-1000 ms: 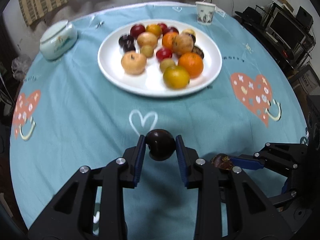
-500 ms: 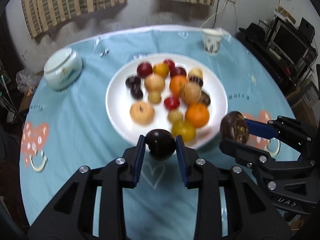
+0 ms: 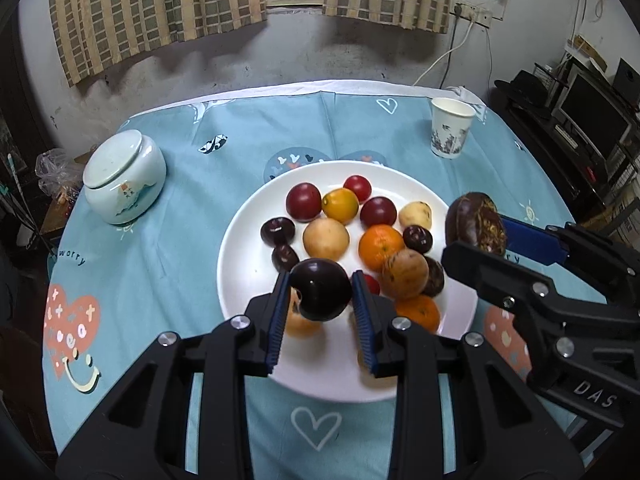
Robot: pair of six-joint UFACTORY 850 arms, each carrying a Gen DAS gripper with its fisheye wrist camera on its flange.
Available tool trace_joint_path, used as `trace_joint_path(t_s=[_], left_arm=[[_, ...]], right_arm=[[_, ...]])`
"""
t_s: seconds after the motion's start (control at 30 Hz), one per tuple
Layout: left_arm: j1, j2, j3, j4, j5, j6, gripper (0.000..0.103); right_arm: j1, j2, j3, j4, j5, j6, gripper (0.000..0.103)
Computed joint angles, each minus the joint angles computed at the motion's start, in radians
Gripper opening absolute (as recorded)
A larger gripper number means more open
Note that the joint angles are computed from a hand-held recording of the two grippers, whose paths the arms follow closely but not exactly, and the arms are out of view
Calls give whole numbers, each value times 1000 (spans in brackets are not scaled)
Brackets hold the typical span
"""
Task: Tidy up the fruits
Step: 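Carry the plum and brown patterned fruit onto the white plate and open both grippers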
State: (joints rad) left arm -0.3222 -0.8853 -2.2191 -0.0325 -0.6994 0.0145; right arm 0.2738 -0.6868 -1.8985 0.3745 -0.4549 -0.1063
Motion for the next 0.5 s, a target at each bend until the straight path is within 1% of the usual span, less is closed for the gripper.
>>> trace_joint_path(t_s=[0.13,0.23,0.5], left_arm=[[3,-61,-93,7,-37,-9,31],[3,-91,-135,16,-52,-17,31],[1,-209,-306,65,-138,-50,32]], right_arm=[[-4,-39,-54,0,-19,-8,43],[-6,-66,-92,-19,-36,5,43],[-13,-151,-215,-113,-92,99,43]])
